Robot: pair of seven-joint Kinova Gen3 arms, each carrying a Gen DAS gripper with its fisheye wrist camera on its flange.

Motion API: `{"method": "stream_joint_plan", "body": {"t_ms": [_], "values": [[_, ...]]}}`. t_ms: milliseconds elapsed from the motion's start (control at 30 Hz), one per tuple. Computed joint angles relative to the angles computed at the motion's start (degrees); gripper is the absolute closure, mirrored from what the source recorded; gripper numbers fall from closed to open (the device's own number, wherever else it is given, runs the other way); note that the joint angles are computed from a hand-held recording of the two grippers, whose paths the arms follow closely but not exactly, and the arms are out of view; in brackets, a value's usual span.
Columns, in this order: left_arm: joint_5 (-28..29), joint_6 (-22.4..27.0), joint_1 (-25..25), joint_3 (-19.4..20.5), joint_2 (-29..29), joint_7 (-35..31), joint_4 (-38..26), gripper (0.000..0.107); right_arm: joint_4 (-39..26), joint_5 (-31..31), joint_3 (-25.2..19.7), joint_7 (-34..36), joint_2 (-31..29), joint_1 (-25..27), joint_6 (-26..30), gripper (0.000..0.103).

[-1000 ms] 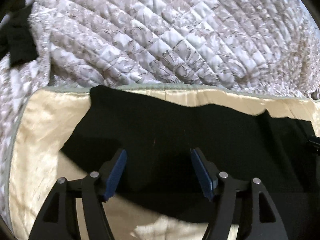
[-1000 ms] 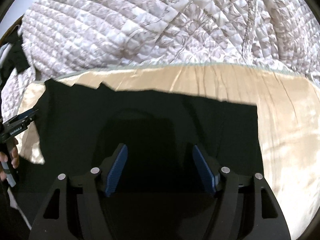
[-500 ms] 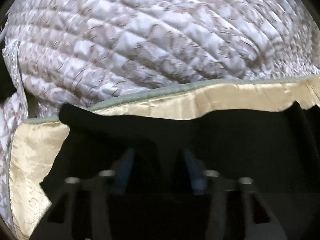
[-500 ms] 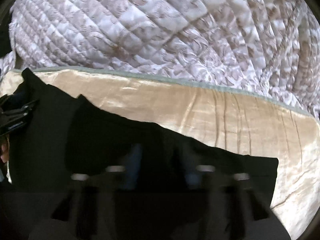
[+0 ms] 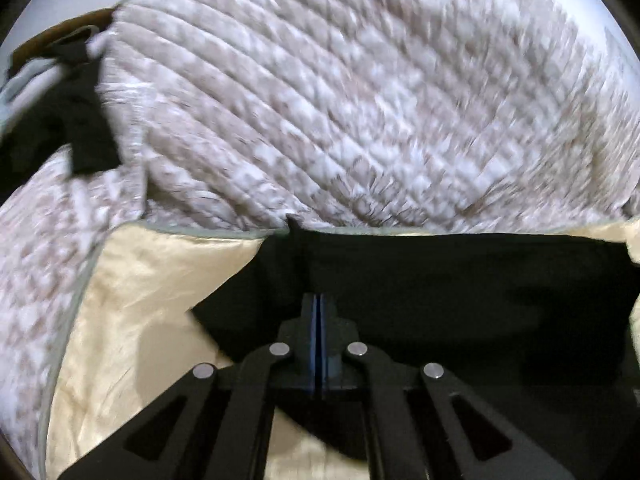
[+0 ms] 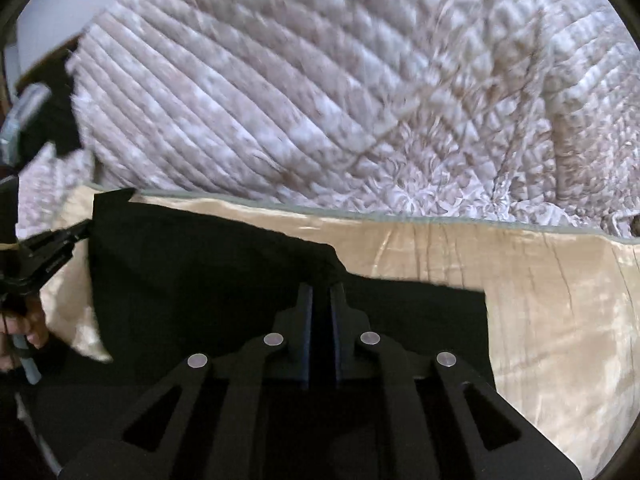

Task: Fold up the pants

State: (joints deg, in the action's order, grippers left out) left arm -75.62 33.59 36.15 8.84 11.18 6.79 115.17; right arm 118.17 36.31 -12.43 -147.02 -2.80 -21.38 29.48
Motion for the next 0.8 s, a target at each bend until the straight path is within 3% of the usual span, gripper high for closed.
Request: {"method": "stream_joint_plan", "body": {"t_ms": [133,267,367,433,533,633,667,733,800], "values": [[-0.5,1.9,1.3,3.2,-8.5,6.1,7.9,0.105,4.6,-1.4,-6.0,-5.5,-9.2,-0.6,2.6,0.097],[2.5,3.9,1.8,9.4,-14.6,11.9,15.6,0.105,9.4,-6.5,-14.2,-10.8,-17.7,0.1,5.8,0.097],[8.0,4.9,0.5,15.6,-15.7,13.6,19.5,0.105,13.5,-12.7,-20.0,-14.1,-22.2,0.6,6.8,0.097],[12.7,2.5,1.1,14.8,-15.0,12.7,20.7,0.105,16.6,-17.4,-23.1,-16.2,-22.9,0.8,6.1,0.097],[19.7,1.3,4.4,11.8,-13.6,10.8,21.9,0.105,20.0,-23.9,-23.0,-15.4,-21.1,0.2,3.9,0.097],[24.6,0.1,1.0,14.8,-17.6,8.6,23.4,0.104,21.9,-28.0,-22.0,-14.6,-23.8,-1.1,2.9,0.088],[25.7,0.0,0.3,14.9,-18.8,7.7,23.5,0.101,22.1,-29.2,-21.7,-14.0,-24.9,-1.2,3.1,0.084],[26.2,0.0,-1.1,15.6,-20.5,6.8,23.3,0.086,22.8,-31.1,-22.0,-13.3,-27.0,-0.6,2.6,0.072],[23.5,0.1,-3.6,18.5,-21.0,9.0,23.3,0.059,24.2,-33.5,-21.5,-12.8,-29.2,-0.3,0.9,0.065]]}}
